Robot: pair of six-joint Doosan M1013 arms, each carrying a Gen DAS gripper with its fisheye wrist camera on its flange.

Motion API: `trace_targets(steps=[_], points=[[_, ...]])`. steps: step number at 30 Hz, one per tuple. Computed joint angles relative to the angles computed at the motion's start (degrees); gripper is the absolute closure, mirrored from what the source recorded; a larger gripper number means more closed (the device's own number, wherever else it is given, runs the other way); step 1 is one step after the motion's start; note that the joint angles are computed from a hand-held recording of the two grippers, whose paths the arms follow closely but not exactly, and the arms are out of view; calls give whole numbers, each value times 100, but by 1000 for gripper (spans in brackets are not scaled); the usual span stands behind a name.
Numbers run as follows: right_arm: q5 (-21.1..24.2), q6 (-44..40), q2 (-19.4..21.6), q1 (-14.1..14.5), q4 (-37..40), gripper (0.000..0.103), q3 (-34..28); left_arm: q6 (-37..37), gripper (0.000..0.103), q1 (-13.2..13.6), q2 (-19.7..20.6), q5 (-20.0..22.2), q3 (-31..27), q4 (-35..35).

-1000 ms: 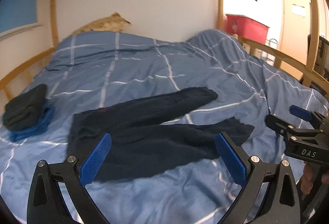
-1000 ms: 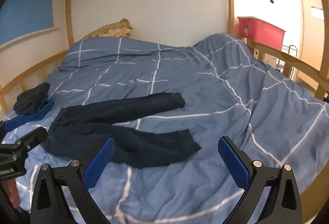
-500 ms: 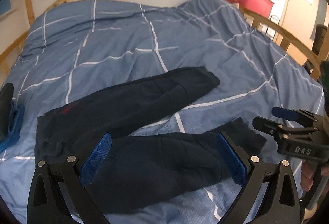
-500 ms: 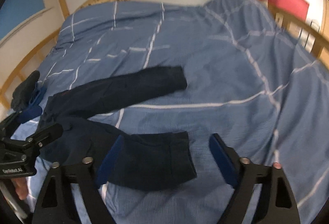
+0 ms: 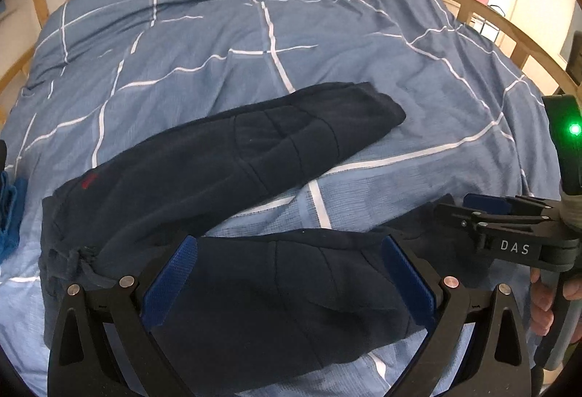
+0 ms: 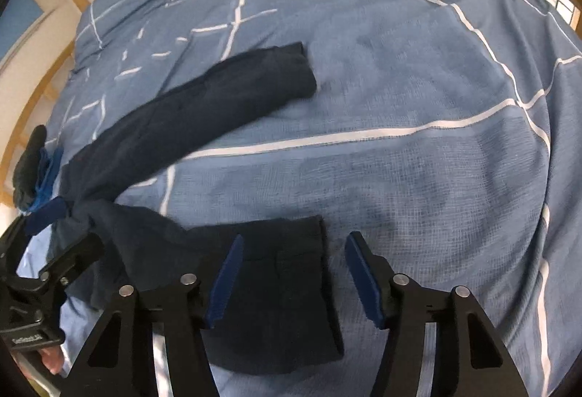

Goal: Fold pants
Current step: 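Grasp the cuff of one sweatpants leg with the right gripper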

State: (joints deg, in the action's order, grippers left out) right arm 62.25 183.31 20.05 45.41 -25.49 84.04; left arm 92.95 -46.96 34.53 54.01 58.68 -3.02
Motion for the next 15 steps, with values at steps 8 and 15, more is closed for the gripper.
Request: trace_targets(steps=[8, 15], points=[[-280, -86, -5, -54, 162, 83, 112, 14, 1, -3, 83, 19, -57, 66], [348, 402, -66, 135, -774, 88, 2, -11, 1, -8, 72, -138, -42, 7]])
